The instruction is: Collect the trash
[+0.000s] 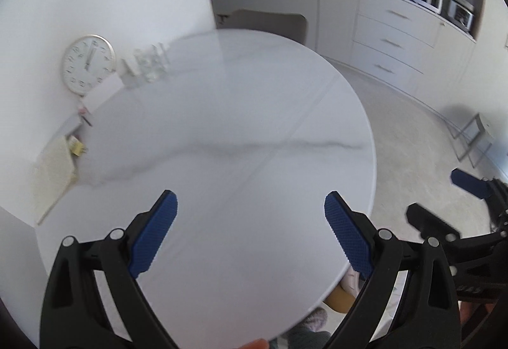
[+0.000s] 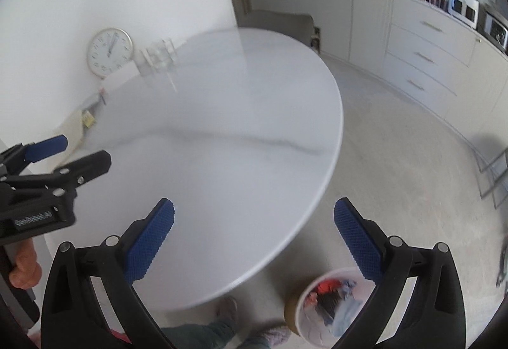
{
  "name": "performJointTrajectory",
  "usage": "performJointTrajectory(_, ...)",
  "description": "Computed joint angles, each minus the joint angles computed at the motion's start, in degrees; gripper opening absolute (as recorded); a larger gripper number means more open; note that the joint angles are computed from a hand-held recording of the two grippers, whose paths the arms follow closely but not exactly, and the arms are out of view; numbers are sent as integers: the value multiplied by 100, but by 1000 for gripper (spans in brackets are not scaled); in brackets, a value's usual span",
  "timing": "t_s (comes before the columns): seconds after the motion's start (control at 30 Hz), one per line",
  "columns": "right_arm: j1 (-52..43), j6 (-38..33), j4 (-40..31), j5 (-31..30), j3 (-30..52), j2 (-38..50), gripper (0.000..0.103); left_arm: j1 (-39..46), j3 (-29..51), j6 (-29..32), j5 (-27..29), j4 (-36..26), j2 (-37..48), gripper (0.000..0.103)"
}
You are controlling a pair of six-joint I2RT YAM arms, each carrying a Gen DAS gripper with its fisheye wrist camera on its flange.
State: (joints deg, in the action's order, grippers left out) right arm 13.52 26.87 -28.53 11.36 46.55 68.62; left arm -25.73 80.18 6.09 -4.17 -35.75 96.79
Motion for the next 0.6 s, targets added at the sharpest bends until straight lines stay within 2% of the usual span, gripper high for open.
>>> performJointTrajectory(0.13, 83, -222, -475, 220, 1191, 310, 100, 406, 513, 182, 57, -110, -82, 95)
performJointTrajectory(0.23, 113, -316, -960, 479, 2083, 525, 100, 620, 1030, 257, 247, -318, -36, 95)
performJointTrajectory(0.37, 237, -226, -1542, 763, 2885, 718, 101, 689, 1660, 367, 281, -779, 80, 95)
performJointTrajectory(0.5, 154, 6, -1750, 852, 3055, 730, 101, 716, 2016, 369, 448, -1149, 238, 95)
performJointTrajectory(0.6, 14, 193, -1755, 720, 2782, 701, 101, 650, 2016, 356, 509, -1245, 330, 95)
